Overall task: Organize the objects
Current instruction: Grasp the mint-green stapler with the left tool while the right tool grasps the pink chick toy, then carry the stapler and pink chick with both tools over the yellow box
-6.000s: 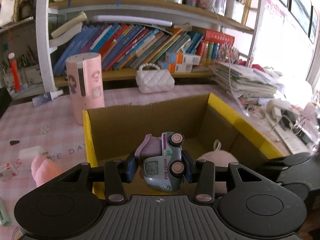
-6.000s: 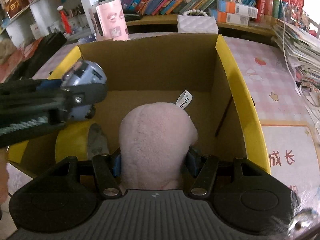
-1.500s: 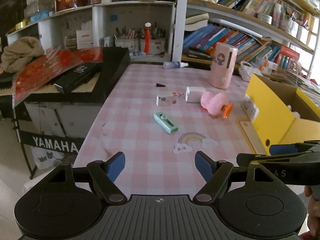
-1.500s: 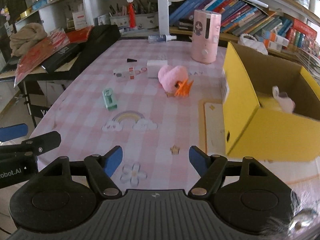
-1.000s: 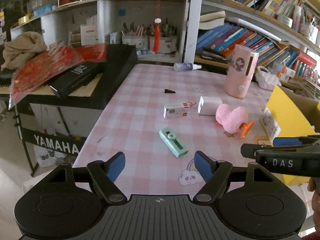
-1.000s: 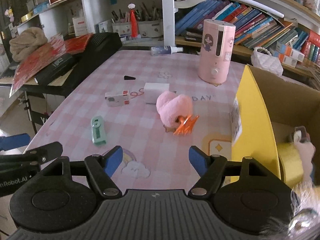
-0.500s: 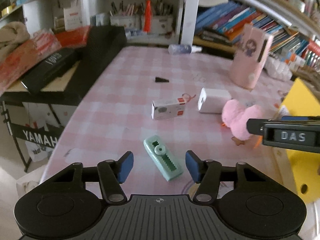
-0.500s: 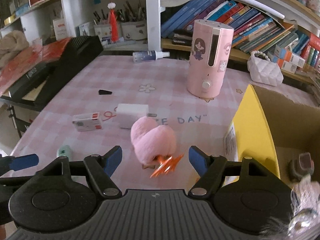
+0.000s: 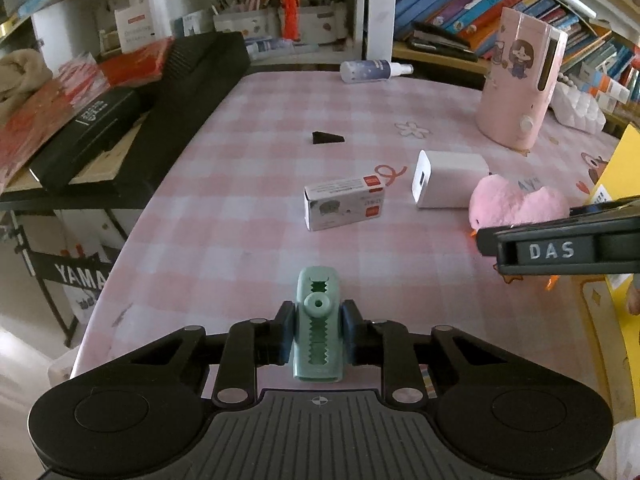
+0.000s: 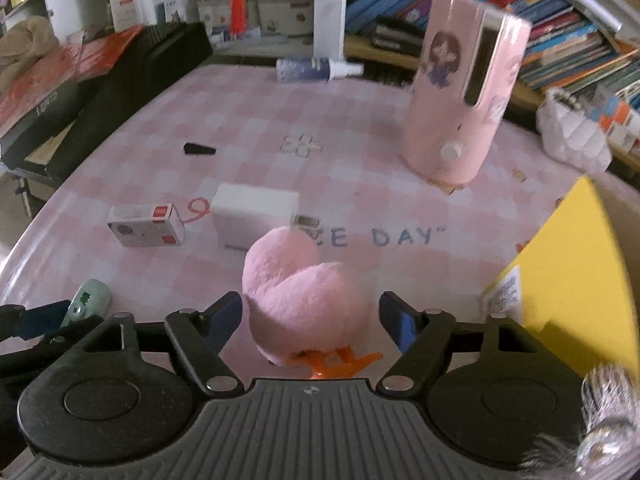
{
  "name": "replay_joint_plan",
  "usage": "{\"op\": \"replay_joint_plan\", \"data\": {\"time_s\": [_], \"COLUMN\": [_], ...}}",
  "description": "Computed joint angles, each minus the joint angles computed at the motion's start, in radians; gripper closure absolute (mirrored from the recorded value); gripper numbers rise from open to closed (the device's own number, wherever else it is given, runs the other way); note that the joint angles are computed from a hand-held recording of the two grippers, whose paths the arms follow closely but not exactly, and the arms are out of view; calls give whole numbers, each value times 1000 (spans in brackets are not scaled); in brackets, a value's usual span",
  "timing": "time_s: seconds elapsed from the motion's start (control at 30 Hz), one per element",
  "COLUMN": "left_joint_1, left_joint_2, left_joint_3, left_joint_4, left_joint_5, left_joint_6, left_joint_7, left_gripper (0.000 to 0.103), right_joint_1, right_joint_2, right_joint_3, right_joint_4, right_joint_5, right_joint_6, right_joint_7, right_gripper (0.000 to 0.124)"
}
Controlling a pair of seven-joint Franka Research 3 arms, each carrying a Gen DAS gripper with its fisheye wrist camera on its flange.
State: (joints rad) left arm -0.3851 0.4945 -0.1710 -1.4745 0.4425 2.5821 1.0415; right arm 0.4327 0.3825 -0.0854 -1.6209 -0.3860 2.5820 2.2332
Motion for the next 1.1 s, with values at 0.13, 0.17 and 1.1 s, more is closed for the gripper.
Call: {"op": "replay_joint_plan", "data": {"time_s": [0.13, 0.17, 1.1], "left_joint_1": [12, 15, 139], "left_joint_2": [-10, -18, -382], "left_joint_3": [-3, -5, -104], "left_joint_4": [-5, -13, -481], "left_joint_5": [-23, -26, -252], "left_joint_6": [20, 34, 387], "left_joint_7": [-17, -19, 136], "left_gripper": [80, 80, 80], "right_joint_1": [-15, -14, -56], "right_joint_2": [-2, -10, -392], "right_joint_3": [14, 12, 169], "right_joint_4": [-10, -20, -400], "right_joint_5": [49, 49, -350], "right_joint_6": [6, 15, 50], "right_joint_7": [-26, -23, 430], "right_gripper": [74, 74, 74]}}
